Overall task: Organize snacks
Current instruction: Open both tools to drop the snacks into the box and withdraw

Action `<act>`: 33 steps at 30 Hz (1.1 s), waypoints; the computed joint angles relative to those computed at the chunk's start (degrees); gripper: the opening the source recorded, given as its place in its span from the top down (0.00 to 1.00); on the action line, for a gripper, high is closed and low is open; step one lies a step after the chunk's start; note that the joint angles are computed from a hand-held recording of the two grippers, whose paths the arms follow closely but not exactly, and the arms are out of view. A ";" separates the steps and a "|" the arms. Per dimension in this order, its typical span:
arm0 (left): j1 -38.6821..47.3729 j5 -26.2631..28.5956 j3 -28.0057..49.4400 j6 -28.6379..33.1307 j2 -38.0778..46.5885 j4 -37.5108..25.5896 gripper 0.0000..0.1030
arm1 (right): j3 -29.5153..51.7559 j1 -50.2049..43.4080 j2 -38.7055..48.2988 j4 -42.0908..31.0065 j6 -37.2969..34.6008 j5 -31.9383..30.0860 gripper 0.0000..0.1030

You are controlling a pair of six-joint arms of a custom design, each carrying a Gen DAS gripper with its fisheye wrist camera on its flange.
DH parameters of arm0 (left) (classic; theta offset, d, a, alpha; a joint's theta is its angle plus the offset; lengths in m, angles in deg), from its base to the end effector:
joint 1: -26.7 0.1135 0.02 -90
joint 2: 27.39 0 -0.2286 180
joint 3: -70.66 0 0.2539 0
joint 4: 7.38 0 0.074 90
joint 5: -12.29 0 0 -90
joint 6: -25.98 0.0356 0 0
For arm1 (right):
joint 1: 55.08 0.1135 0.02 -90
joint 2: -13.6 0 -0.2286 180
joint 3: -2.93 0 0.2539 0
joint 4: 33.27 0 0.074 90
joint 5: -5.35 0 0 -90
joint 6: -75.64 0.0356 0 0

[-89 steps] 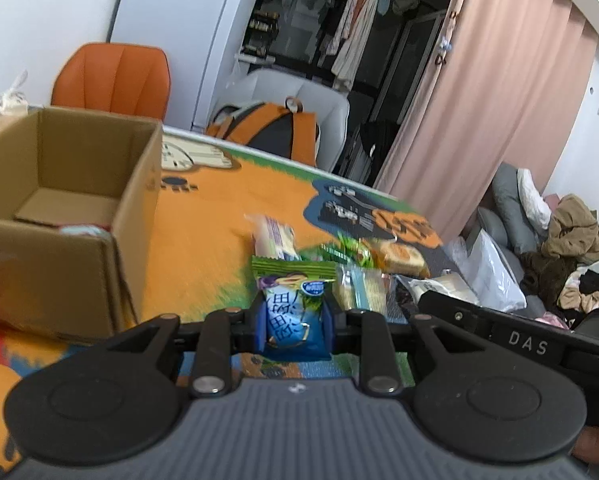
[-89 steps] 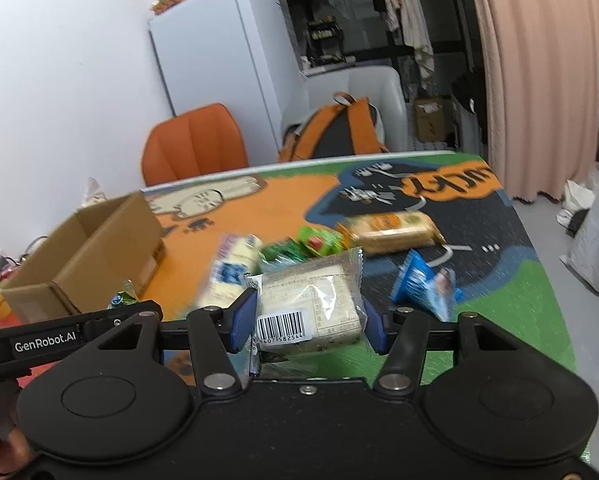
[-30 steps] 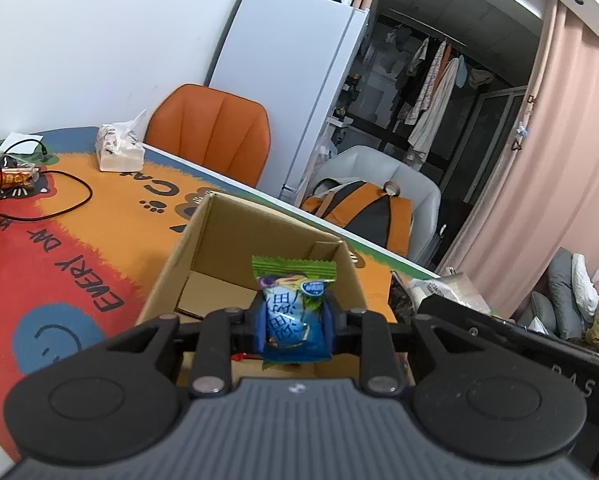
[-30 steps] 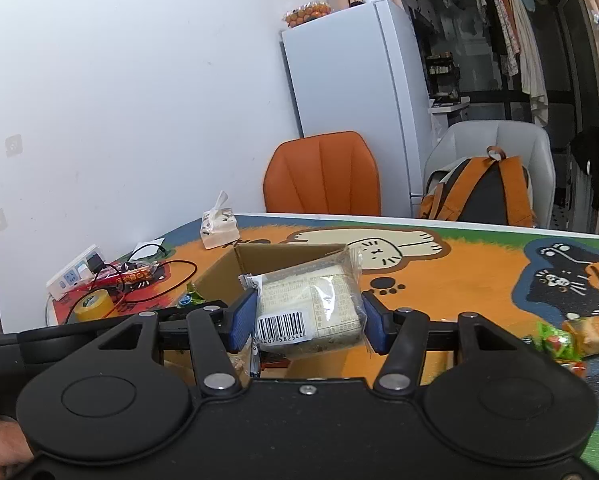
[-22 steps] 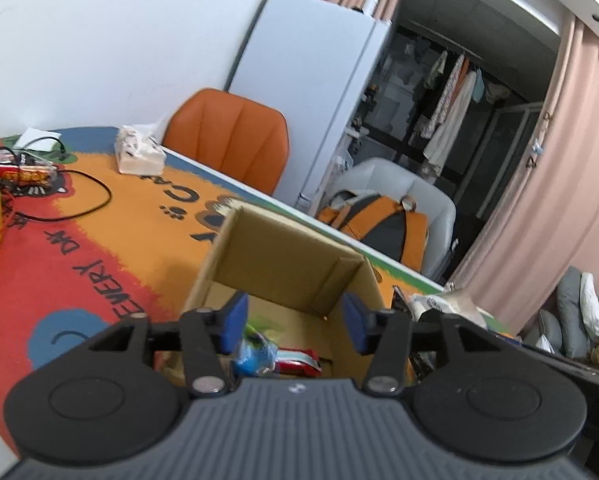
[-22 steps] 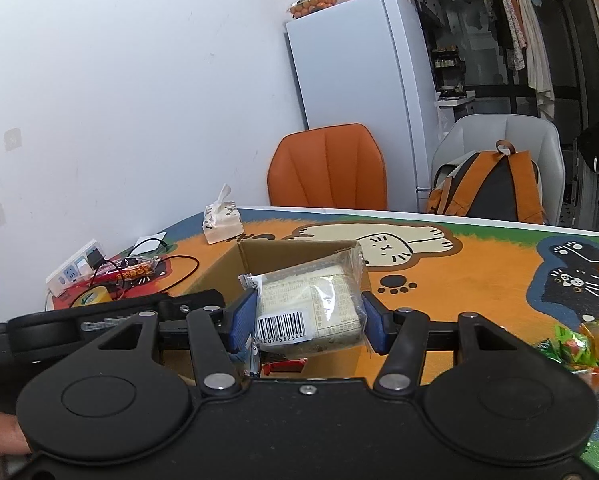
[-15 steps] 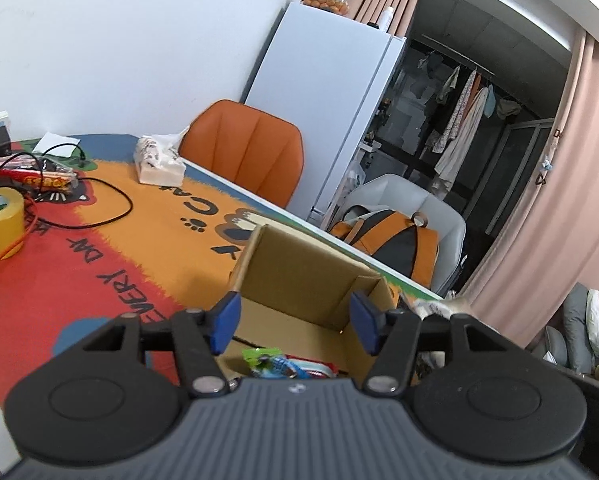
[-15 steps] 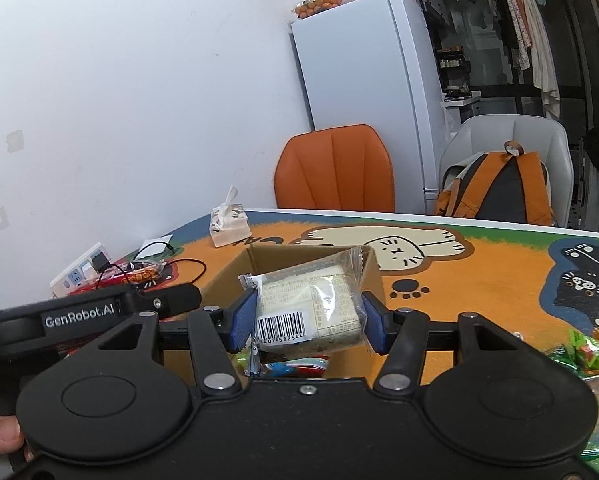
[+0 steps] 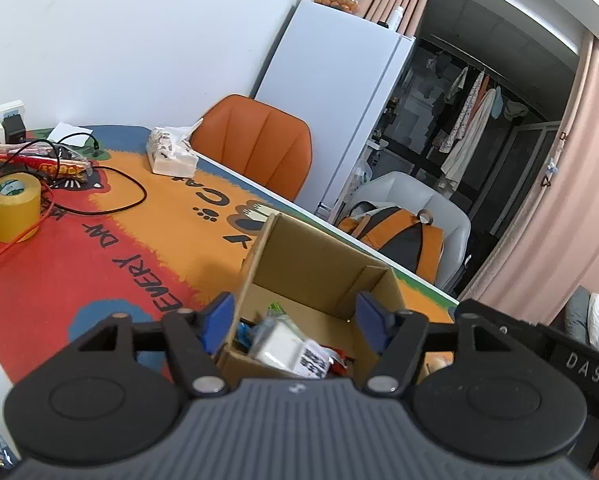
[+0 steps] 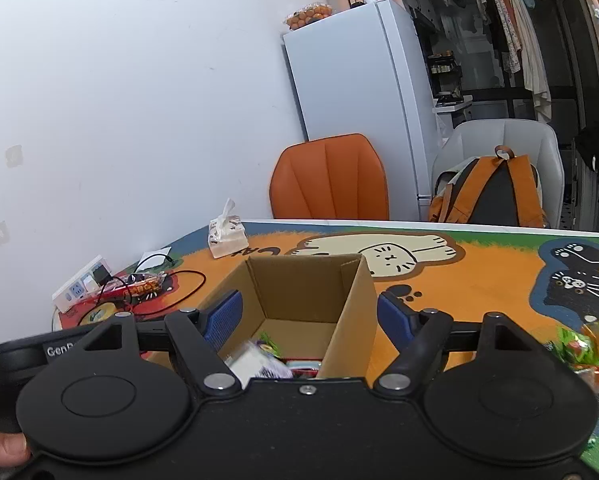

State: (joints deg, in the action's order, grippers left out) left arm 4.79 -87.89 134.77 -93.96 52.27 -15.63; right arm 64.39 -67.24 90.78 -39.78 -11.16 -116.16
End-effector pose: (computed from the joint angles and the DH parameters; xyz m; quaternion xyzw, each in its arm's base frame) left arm 0.3023 -0.1148 0.2263 -0.1068 0.8290 -0.1710 0.5217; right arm 0.3072 -0.0472 0.2281 -0.0432 0.8120 0.1828 0.5525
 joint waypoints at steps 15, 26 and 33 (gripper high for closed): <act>-5.96 -2.93 -1.55 0.69 -3.42 -3.44 0.17 | -3.99 -6.27 -6.27 -6.04 -4.75 -4.36 0.23; -9.69 -3.60 -0.06 2.09 -4.51 -7.77 0.08 | -4.95 -12.26 -10.61 -11.31 -7.66 -6.74 0.02; -11.60 -4.25 0.94 3.03 -4.72 -9.86 0.06 | -4.13 -16.54 -12.15 -14.42 -8.33 -7.89 0.00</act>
